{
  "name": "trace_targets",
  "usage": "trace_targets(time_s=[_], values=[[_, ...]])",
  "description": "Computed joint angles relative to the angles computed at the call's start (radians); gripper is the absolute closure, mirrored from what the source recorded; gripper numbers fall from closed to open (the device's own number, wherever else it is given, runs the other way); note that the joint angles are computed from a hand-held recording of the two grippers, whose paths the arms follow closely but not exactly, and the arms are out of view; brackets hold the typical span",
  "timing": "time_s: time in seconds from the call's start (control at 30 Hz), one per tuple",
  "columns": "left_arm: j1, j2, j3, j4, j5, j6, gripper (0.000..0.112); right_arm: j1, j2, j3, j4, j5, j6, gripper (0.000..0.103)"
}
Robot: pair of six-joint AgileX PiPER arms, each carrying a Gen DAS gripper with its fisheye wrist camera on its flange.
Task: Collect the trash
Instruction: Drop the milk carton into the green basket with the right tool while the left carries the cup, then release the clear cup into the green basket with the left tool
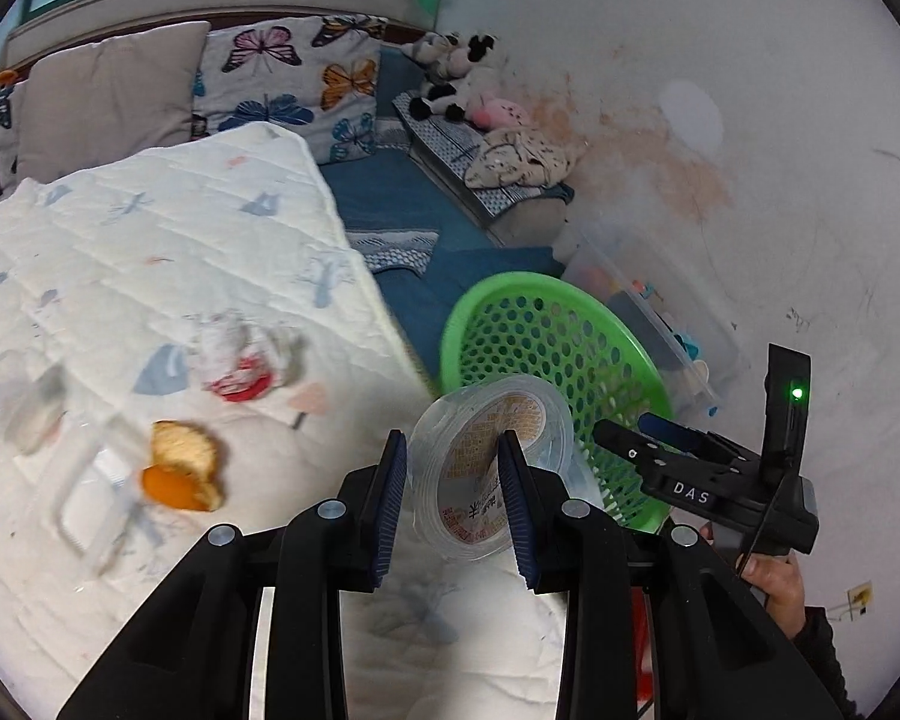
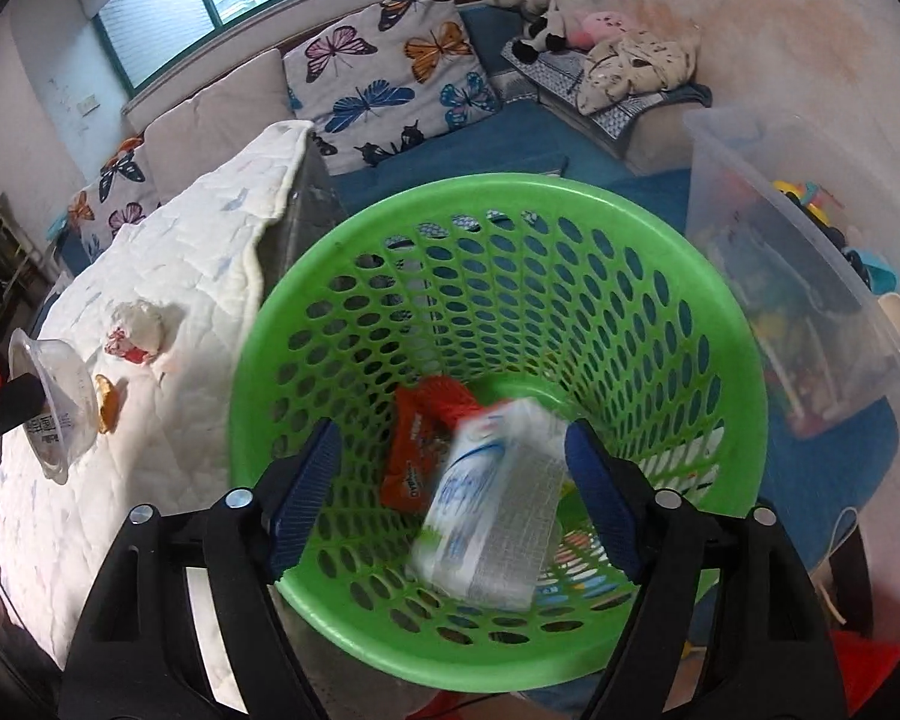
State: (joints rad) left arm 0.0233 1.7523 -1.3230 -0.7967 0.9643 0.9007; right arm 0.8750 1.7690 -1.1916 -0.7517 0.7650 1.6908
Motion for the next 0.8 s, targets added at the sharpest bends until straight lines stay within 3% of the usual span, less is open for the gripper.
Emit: trace_targets(time_s=[0.17, 0.8], values=[[-0.065, 0.019, -0.009, 0.033, -0.03, -0.038, 0.081, 0.013, -0.047, 0.07, -0.044, -0.021, 0.067, 0.025], [-0.269, 0.124, -0.047, 0.151, -0.116, -0.197, 0.078, 0.161, -0.172, 0.198, -0.186, 0.049, 0.307, 0.021]])
